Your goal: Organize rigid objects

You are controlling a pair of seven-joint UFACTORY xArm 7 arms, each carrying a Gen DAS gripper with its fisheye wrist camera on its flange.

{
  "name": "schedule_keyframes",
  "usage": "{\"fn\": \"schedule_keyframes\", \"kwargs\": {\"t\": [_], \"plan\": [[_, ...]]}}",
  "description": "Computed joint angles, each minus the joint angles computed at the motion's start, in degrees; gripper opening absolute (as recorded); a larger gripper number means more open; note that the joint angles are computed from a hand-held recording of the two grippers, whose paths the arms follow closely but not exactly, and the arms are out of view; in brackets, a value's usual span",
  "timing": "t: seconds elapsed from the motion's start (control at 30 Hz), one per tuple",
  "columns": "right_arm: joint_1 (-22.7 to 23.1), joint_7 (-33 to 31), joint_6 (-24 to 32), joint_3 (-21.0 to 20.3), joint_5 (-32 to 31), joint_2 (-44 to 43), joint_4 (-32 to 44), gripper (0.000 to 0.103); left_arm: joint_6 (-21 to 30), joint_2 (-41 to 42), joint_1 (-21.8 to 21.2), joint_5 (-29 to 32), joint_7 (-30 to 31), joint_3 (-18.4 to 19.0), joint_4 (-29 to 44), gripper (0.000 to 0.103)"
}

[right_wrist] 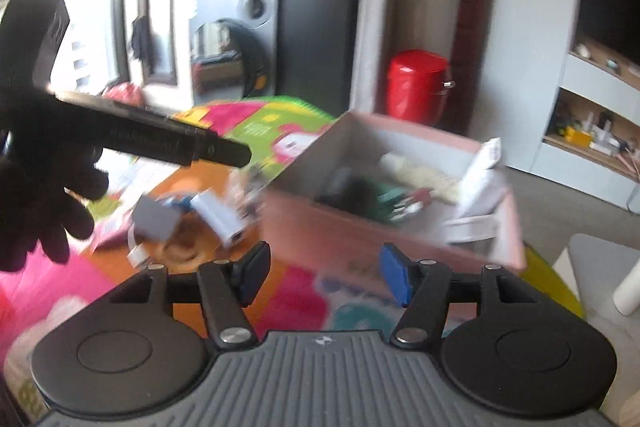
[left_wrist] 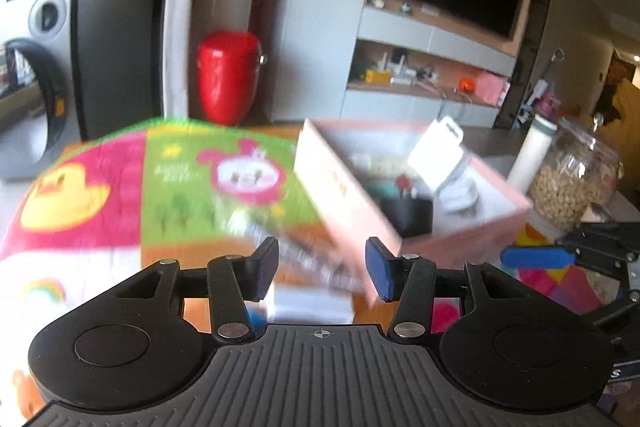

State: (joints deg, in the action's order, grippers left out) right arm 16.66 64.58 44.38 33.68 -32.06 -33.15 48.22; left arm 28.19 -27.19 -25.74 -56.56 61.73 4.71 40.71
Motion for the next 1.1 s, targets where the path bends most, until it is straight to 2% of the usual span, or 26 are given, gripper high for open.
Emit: {"fn": "schedule_keyframes", "kwargs": {"t": [0.17, 0.23, 0.3, 0.37, 0.43, 0.53, 0.67, 0.77, 0.83, 0.9, 1.0, 1.03, 1.07, 1.1], "plan": [[0.5, 1.5, 2.1, 1.4, 0.1, 4.0, 2.5, 0.061, 0.9, 0.2, 1.6, 2.7, -0.3, 0.3, -1.9, 0.053], [1.2, 2.7, 3.3, 1.5, 0.0, 4.6, 2.8, 0.061, -1.1, -0.5, 1.3, 1.3, 1.5, 0.8, -3.2, 0.051], [1.9, 3.4, 4.2, 1.2, -0.5, 4.8, 2.9, 0.061, -3.9, -1.1, 2.5, 3.5, 0.4, -0.4, -4.4, 0.049], [2.7, 4.0, 4.5, 0.8, -0.8, 4.8, 2.7, 0.061, -4.0, -0.7, 2.5, 4.7, -0.2, 0.8, -4.4, 0.060], [3.5, 4.0, 4.2, -0.2, -0.4, 5.0, 2.6, 0.061, -1.6, -0.4, 2.3, 3.9, -0.1, 3.5, -3.6, 0.065], [3.4, 4.6, 3.6, 0.0, -2.0, 6.2, 3.5, 0.061, -2.5, 0.4, 3.7, 3.7, -0.9, 3.3, -3.2, 0.076], [3.1, 3.5, 3.3, 0.3, -6.0, 10.3, 7.6, 0.061, -3.7, 0.9, 4.8, 3.1, -2.4, 3.7, -2.7, 0.075], [3.5, -0.6, 2.9, -1.4, -9.3, 16.5, 14.6, 0.061, -2.8, -0.4, 5.3, 1.5, -3.0, 5.2, -2.7, 0.070], [4.1, -4.3, 2.7, -3.6, -8.9, 22.7, 20.9, 0.061, -0.9, -1.9, 6.2, 1.0, -3.8, 6.3, -2.7, 0.070], [4.9, -8.0, 5.1, -5.1, -8.5, 30.6, 28.8, 0.061, 2.3, -3.6, 7.6, 1.7, -4.8, 7.6, -2.9, 0.070], [8.3, -12.3, 15.2, -7.0, -14.1, 43.6, 42.0, 0.056, 10.4, -5.5, 10.1, 3.5, -6.5, 10.1, -3.1, 0.070], [9.6, -12.6, 18.6, -8.1, -15.1, 47.0, 45.7, 0.051, 12.8, -6.3, 10.9, 4.0, -6.6, 10.8, -3.4, 0.070], [10.3, -12.8, 20.3, -9.0, -14.2, 49.5, 48.4, 0.047, 14.7, -7.1, 11.7, 4.4, -6.1, 11.1, -4.0, 0.070], [10.2, -13.1, 20.9, -9.7, -11.4, 51.3, 50.5, 0.037, 16.0, -8.1, 12.5, 4.9, -5.5, 11.2, -4.7, 0.070]]}}
